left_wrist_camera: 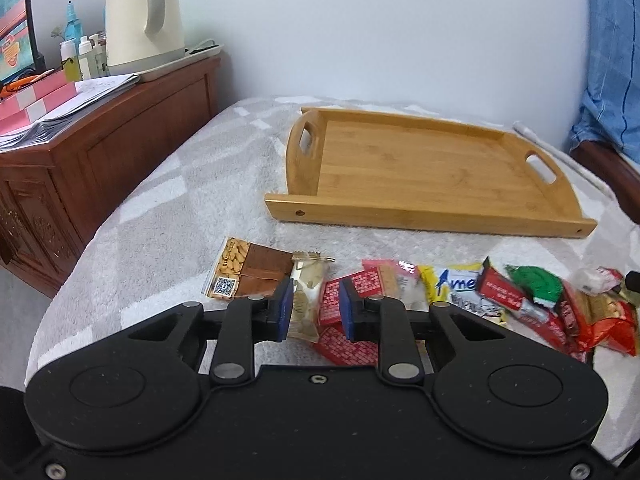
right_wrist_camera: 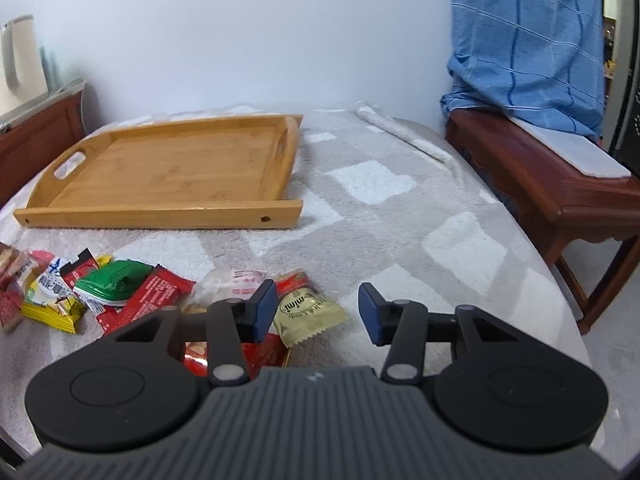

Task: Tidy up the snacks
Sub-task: 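Grasp the silver-gold bar with the left gripper while the right gripper grasps the green-gold candy packet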

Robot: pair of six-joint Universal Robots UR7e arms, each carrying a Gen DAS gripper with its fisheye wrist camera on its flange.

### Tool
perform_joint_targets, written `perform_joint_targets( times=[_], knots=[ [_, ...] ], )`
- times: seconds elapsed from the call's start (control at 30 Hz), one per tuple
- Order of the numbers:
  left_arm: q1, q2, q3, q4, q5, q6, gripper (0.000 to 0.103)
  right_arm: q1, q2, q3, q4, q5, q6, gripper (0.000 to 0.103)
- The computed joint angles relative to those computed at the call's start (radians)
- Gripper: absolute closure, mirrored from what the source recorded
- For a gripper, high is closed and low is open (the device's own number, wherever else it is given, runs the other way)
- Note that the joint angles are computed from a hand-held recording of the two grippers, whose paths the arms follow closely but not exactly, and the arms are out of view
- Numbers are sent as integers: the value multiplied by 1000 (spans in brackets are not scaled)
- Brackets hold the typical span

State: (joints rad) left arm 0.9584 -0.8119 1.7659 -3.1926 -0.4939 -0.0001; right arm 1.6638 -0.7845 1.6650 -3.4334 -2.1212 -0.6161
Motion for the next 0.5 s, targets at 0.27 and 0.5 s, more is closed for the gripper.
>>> perform_joint_targets(
  times=[0.27,0.5],
  knots=[
    [32,22,-35,13,-3,0,61,-19,17,-32,70,36,15,50],
    [47,9,-31,32,-76,-32,84,-33,25,-38,76,80,18,59]
  ],
)
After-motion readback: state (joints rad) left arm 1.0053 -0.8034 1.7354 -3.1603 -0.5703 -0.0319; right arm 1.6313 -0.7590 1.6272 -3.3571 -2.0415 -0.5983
